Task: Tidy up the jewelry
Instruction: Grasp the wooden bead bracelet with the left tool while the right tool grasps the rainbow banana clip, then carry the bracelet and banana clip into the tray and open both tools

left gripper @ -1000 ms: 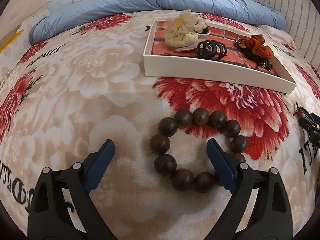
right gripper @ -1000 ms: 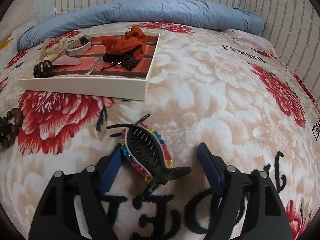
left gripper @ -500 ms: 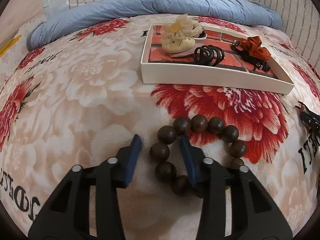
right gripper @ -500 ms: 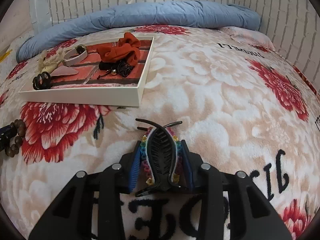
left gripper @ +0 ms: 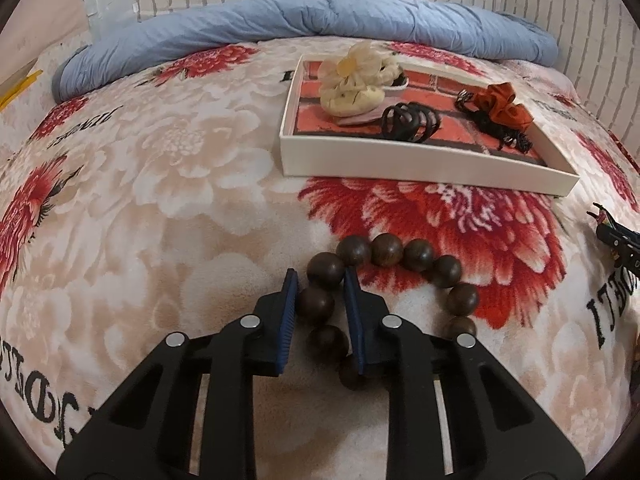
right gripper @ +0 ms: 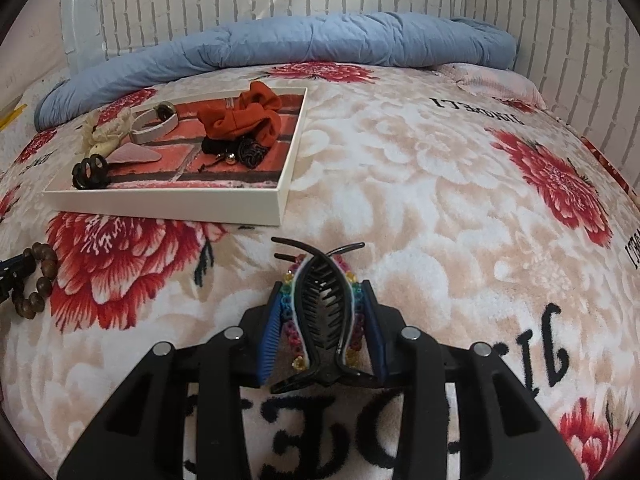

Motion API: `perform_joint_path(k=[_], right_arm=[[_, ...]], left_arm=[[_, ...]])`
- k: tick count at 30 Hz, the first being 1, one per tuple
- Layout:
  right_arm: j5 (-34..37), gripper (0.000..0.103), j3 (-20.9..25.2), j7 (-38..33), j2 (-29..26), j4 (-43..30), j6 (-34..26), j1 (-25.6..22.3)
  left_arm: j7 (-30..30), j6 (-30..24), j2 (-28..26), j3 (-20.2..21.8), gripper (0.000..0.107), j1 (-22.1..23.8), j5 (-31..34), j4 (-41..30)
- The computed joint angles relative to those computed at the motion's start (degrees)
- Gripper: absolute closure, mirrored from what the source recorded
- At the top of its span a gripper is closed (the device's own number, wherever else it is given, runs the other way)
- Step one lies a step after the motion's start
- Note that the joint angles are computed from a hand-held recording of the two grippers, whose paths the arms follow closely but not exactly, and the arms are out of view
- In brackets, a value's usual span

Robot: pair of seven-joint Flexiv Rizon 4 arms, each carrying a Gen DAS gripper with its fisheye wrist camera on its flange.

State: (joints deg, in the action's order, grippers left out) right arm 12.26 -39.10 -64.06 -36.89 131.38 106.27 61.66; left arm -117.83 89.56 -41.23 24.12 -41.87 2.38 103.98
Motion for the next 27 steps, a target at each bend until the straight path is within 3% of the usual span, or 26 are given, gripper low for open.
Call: perform_joint_path(k=[8,15,19,22,27], right_arm=[[1.56,0.066,-3.18,-1.44,1.91,0.48,1.54,2.91],[1.55,0.066,-6.71,-3.18,3.70,-2.02,1.08,4.98],[0.43,0.066,-6.79,-3.58,4.04,-4.92,0.41,4.23],[-0.44,0.066,-6.22,-3.27,4.01,-7.46,-0.11,2.85],[-2.27,0.066,-4.61,-2.14,2.10,-12.90,-0.58,-0.23]], left_arm=[[-0.73,1.80,0.01,8.11,0.089,-8.47,2.19,-1.74],[1.32,2.58,0.83,10.44,0.089,-10.94,1.84,-4.32],[2.85,2.06,1.04,10.62,0.089,-10.27,1.59,-7.58],[4.68,2.50,1.82,6.69,0.089,-6.35,1.20,-10.15],[7.44,2.99,-0.06,3.71,0.089,-2.56,0.20,-15.98]])
